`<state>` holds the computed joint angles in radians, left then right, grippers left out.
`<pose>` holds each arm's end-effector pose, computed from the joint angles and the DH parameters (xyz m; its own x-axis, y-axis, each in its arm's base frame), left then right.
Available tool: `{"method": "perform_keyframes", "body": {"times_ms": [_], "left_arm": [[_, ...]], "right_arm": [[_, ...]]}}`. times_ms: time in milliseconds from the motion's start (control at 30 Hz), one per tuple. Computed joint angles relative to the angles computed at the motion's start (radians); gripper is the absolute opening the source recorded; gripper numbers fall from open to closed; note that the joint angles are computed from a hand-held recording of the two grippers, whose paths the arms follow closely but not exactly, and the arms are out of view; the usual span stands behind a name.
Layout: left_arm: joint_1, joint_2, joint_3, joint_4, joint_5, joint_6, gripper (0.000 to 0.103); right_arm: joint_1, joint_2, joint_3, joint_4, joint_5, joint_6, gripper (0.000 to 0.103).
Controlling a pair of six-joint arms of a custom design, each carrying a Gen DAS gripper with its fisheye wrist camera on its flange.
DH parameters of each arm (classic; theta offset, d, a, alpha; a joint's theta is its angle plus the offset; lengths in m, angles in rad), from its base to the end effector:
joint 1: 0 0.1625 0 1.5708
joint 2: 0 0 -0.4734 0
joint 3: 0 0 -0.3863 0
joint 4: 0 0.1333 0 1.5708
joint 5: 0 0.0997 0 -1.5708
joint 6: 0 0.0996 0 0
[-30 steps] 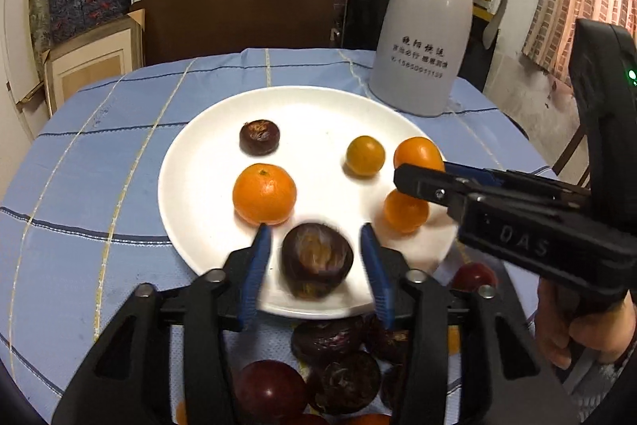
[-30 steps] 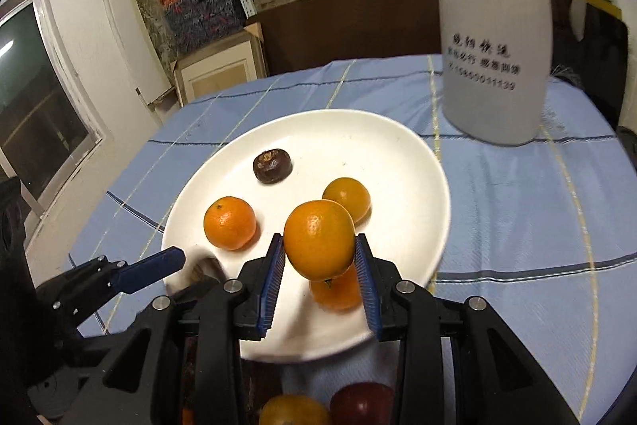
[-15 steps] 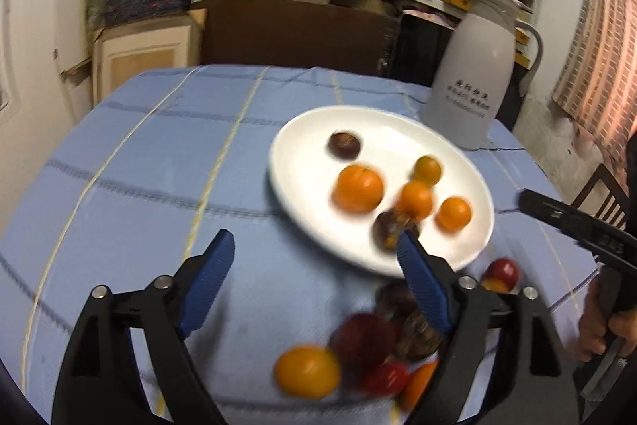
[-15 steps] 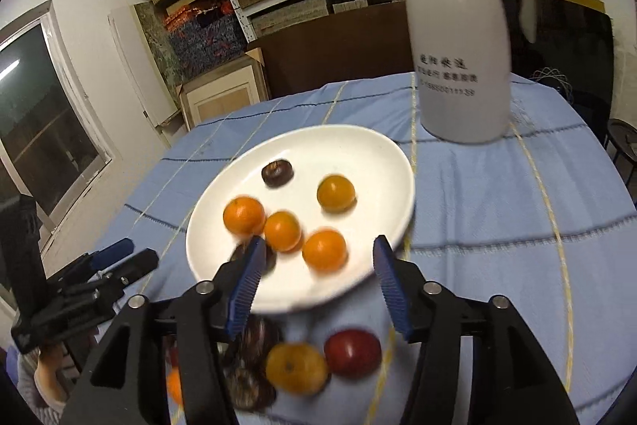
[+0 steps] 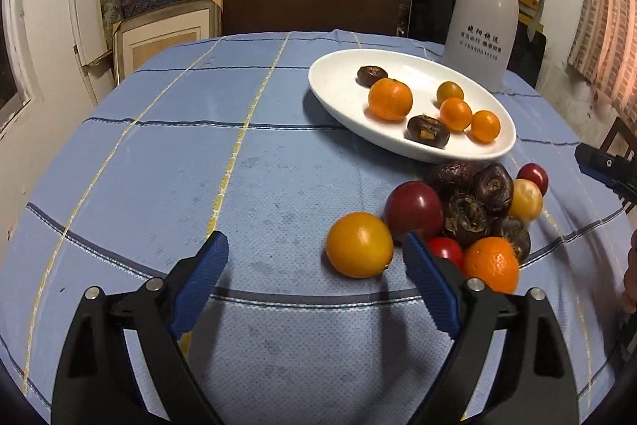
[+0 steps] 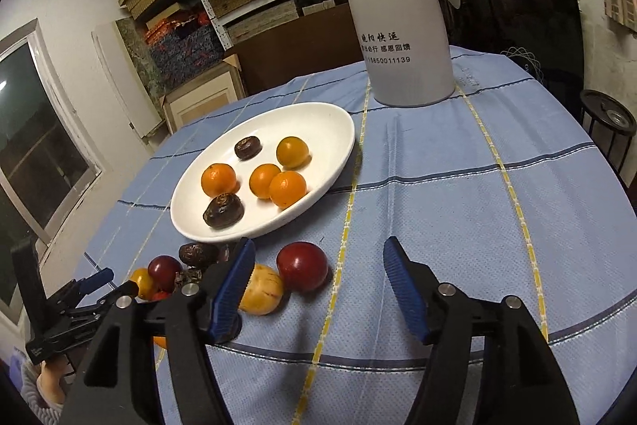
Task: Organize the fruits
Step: 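Grasp the yellow fruit with the left tool while the right tool grasps the red plum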
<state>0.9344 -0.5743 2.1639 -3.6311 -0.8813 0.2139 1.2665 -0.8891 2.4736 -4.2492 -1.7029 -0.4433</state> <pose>-0.1472 -0.5302 0.0102 -0.6615 0.3735 -0.6503 0.6857 0.6524 -0.3228 -0.0131 -0.4429 0.1871 -0.8816 0.1813 0.4357 -0.2664 0.5709 -0.7766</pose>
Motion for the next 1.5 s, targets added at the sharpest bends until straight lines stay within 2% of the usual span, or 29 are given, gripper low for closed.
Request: {"method": "perform_keyframes", "body": {"times_ms": [133, 200, 300, 367, 433, 500, 733, 933, 1000, 1167, 1233, 1500], "left_arm": [[0.010, 0.001, -0.029, 0.084, 0.007, -0.027, 0.087], [0.023, -0.008, -0.045, 0.134, -0.019, -0.047, 0.088], [0.033, -0.010, -0.056, 0.141, -0.031, -0.052, 0.086], [0.035, -0.010, -0.059, 0.136, -0.039, -0.039, 0.077], [0.042, -0.015, -0.067, 0.175, -0.075, -0.030, 0.053], [0.043, -0.014, -0.079, 0.214, -0.090, -0.026, 0.040], [0.052, -0.012, -0.093, 0.232, -0.128, -0.026, 0.037], [0.042, -0.005, -0.082, 0.189, -0.088, -0.024, 0.037], [0.045, -0.009, -0.080, 0.193, -0.087, -0.029, 0.037], [0.046, -0.008, -0.085, 0.205, -0.079, -0.030, 0.037], [0.047, -0.009, -0.084, 0.205, -0.080, -0.031, 0.037], [0.044, -0.005, -0.088, 0.210, -0.073, -0.030, 0.037]], "right_arm": [[0.006, 0.004, -0.001, -0.001, -0.006, -0.007, 0.068], [0.011, 0.004, -0.005, 0.006, -0.014, -0.008, 0.069], [0.013, 0.004, -0.010, 0.017, -0.022, -0.007, 0.069], [0.013, 0.007, -0.010, 0.017, -0.028, -0.006, 0.069], [0.014, 0.008, -0.014, 0.025, -0.037, -0.003, 0.069], [0.016, 0.008, -0.019, 0.036, -0.044, 0.000, 0.069], [0.018, 0.011, -0.029, 0.060, -0.063, 0.006, 0.069], [0.014, 0.010, -0.045, 0.105, -0.079, 0.005, 0.069], [0.007, 0.004, -0.052, 0.137, -0.074, 0.017, 0.059], [-0.021, -0.031, -0.078, 0.281, -0.007, 0.083, 0.049], [-0.027, -0.038, -0.088, 0.322, 0.026, 0.108, 0.048], [-0.017, -0.011, -0.128, 0.357, 0.035, 0.137, 0.045]]}}
